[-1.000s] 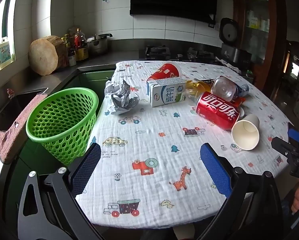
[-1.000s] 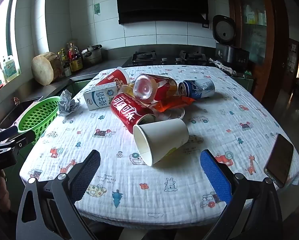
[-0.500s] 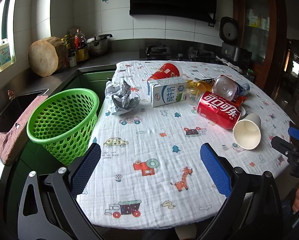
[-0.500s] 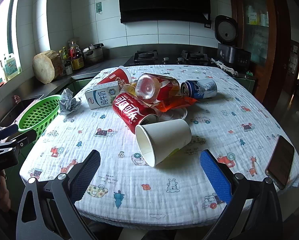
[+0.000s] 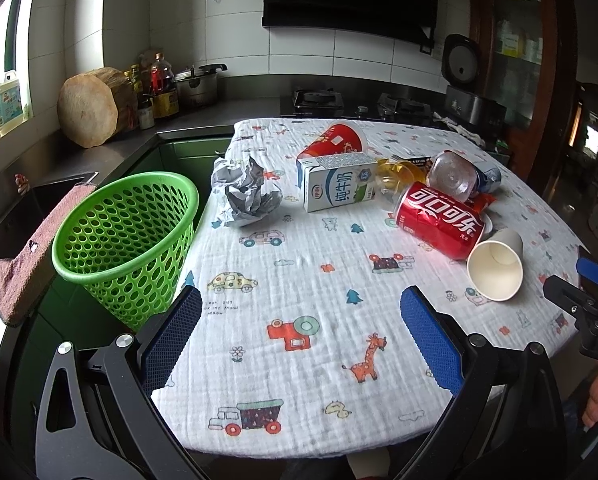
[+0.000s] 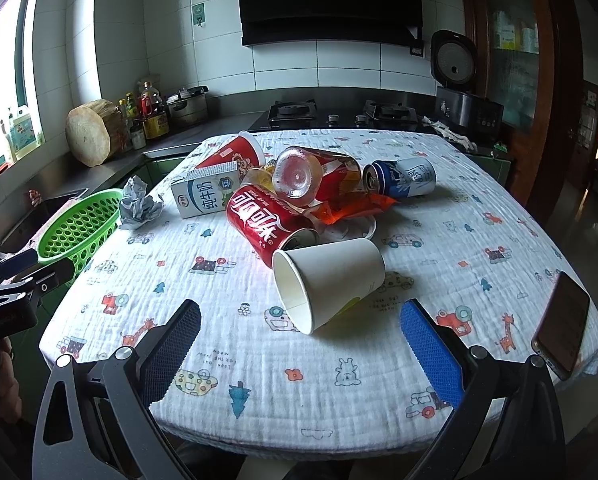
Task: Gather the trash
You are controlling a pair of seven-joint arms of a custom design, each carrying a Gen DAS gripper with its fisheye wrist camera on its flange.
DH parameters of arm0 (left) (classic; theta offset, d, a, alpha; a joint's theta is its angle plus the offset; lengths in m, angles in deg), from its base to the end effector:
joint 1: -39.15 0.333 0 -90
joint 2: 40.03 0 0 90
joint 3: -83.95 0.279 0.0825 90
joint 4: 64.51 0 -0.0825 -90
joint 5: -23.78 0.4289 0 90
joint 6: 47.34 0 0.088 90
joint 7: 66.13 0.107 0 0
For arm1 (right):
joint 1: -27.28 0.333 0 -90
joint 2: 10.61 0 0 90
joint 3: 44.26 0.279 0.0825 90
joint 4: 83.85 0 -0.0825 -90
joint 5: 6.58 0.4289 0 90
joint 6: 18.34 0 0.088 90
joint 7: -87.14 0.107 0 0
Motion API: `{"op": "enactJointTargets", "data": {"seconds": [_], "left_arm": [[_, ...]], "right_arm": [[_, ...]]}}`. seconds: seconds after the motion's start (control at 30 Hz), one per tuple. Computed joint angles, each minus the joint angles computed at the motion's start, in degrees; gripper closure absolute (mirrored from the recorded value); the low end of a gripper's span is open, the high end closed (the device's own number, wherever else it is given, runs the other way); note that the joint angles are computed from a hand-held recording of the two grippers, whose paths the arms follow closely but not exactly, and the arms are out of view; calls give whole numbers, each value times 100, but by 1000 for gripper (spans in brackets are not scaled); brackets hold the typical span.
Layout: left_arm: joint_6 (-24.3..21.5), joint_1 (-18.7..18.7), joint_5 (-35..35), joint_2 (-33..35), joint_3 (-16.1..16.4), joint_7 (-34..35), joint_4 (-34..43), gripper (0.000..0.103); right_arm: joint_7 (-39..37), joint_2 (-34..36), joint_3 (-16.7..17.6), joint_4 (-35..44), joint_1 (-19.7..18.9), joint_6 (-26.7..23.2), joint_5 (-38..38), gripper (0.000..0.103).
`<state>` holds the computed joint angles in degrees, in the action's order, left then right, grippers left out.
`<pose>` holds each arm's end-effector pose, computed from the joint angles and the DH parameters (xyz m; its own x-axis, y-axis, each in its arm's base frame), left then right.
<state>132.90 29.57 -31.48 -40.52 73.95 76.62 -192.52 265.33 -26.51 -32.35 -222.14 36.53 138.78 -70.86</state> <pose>0.5763 -0.1279 0.3920 -0.3072 -0.9511 0.0312 -0.5858 0.1631 -0.7939 0.4827 0.2248 0.4020 -0.1936 -0.9796 -0.0544 -0.6000 0.1621 -0.7834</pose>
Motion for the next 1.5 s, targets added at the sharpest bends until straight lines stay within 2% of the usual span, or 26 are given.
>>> {"op": "enactJointTargets", "data": {"seconds": [0.27, 1.5], "left_arm": [[10, 5, -57, 20, -19, 58, 18, 5], [-42, 222, 446, 200, -142, -470, 103, 5]], "right_arm": [[-12, 14, -10, 4, -7, 62, -10, 6], [-209, 227, -97, 137, 81, 73, 99, 6]]}}
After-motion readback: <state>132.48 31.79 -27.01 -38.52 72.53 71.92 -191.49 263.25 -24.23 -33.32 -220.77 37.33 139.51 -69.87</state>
